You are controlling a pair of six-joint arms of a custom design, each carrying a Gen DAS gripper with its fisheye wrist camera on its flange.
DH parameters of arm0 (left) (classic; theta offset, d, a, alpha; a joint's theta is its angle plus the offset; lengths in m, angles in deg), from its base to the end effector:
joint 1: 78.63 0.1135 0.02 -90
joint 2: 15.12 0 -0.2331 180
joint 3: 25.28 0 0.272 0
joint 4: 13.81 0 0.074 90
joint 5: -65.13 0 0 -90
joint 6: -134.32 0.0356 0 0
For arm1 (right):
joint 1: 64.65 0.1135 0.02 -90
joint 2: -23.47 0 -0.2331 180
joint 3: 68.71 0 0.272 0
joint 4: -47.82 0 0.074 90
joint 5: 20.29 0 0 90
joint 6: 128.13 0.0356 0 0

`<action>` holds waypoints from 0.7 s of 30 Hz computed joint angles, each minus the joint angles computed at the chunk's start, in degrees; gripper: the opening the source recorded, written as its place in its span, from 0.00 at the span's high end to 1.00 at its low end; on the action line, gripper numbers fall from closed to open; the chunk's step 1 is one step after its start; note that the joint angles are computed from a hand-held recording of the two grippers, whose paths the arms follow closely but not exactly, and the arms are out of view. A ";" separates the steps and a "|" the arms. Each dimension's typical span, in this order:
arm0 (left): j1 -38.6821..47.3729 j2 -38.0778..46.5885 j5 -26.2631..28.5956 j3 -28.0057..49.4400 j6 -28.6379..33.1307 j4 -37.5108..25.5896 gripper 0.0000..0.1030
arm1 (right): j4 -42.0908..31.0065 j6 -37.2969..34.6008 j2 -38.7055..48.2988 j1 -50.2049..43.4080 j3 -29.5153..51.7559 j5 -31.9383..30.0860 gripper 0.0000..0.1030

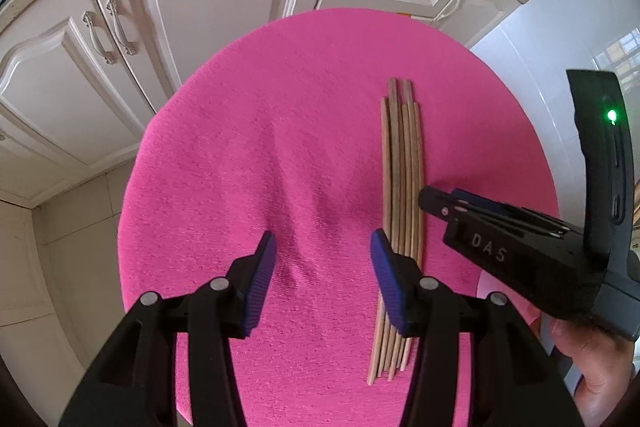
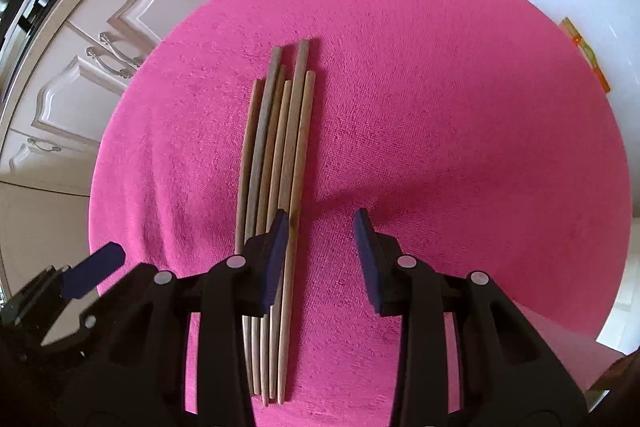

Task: Organize utensils
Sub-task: 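Move both open grippers back over the remaining chopsticks on the table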

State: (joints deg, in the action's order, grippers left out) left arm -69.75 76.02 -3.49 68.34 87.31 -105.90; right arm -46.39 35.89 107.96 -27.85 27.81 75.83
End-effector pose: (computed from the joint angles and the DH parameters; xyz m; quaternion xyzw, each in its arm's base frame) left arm 0.2956 0.0330 0.2512 0.2888 0.9392 -0.1654 0.0841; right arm 0.2253 0.1638 0.2938 0.3214 0.9430 0.0258 0.0825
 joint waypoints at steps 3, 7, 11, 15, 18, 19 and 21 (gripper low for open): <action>-0.93 -0.03 -1.01 -0.31 -0.02 0.67 0.53 | -0.31 0.16 0.30 -0.43 0.05 -0.02 0.67; -1.37 1.00 -1.44 0.25 -0.74 0.49 0.53 | 0.14 -0.01 0.25 -1.32 -0.52 -0.53 0.67; -2.87 0.75 -1.86 -0.54 -1.31 0.93 0.53 | -1.00 -1.18 1.85 -1.86 1.09 -1.36 0.67; -5.78 0.22 -3.20 -1.97 -2.45 2.80 0.53 | -1.82 -2.24 3.37 -3.24 2.21 -2.18 0.66; -8.22 0.03 -4.47 -3.20 -3.18 4.53 0.53 | -2.27 -2.91 4.06 -3.54 2.93 -2.46 0.67; -8.92 0.09 -4.99 -3.59 -3.41 5.13 0.53 | -2.06 -2.80 3.76 -3.55 2.67 -2.56 0.68; -9.79 0.39 -5.89 -4.13 -3.66 5.91 0.53 | -0.92 -1.97 1.61 -4.10 0.67 -3.22 0.71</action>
